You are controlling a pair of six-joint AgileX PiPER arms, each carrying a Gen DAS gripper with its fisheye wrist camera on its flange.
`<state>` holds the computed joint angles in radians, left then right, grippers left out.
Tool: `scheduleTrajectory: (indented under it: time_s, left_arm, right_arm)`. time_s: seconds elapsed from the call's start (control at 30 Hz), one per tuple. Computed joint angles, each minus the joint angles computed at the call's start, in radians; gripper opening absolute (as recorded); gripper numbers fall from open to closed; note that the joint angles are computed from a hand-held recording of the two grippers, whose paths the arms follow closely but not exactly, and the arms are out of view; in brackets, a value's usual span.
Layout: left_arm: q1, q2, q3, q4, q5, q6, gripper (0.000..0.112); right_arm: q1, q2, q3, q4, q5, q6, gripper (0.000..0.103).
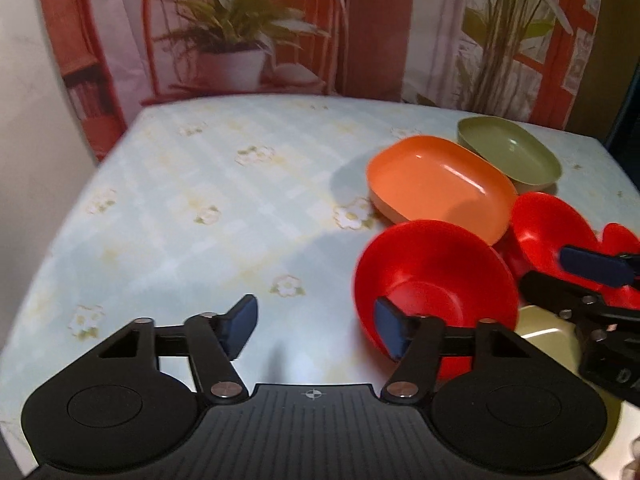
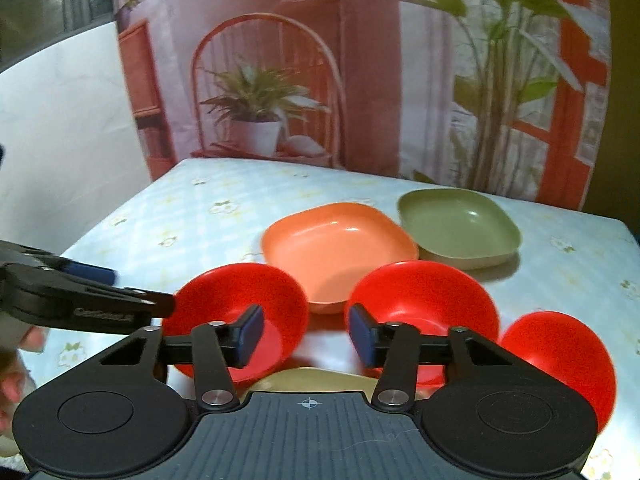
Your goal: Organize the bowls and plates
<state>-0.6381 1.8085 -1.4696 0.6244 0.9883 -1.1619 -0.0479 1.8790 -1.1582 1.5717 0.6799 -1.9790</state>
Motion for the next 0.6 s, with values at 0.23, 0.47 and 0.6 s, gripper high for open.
scheduleTrajectory:
  time_s: [0.23,0.47,0.6]
  left_arm:
    - [0.035,-0.003,0.039,-0.086,-0.115,0.053,0.046]
    - [0.05,-0.001,0.072,-0.129,-0.192,0.077,0.024]
    - [0.057,-0.006,0.081,-0.157,-0.231,0.096,0.018]
  right_arm:
    - [0.019,0.043,-0.068,-0.109,0.01,0.123,0.031]
    - [0.029,0.089,-0.132,-0.211,0.019,0.25,0.021]
    - [0.034,0.103,-0.149,-0.239,0.017,0.287,0.021]
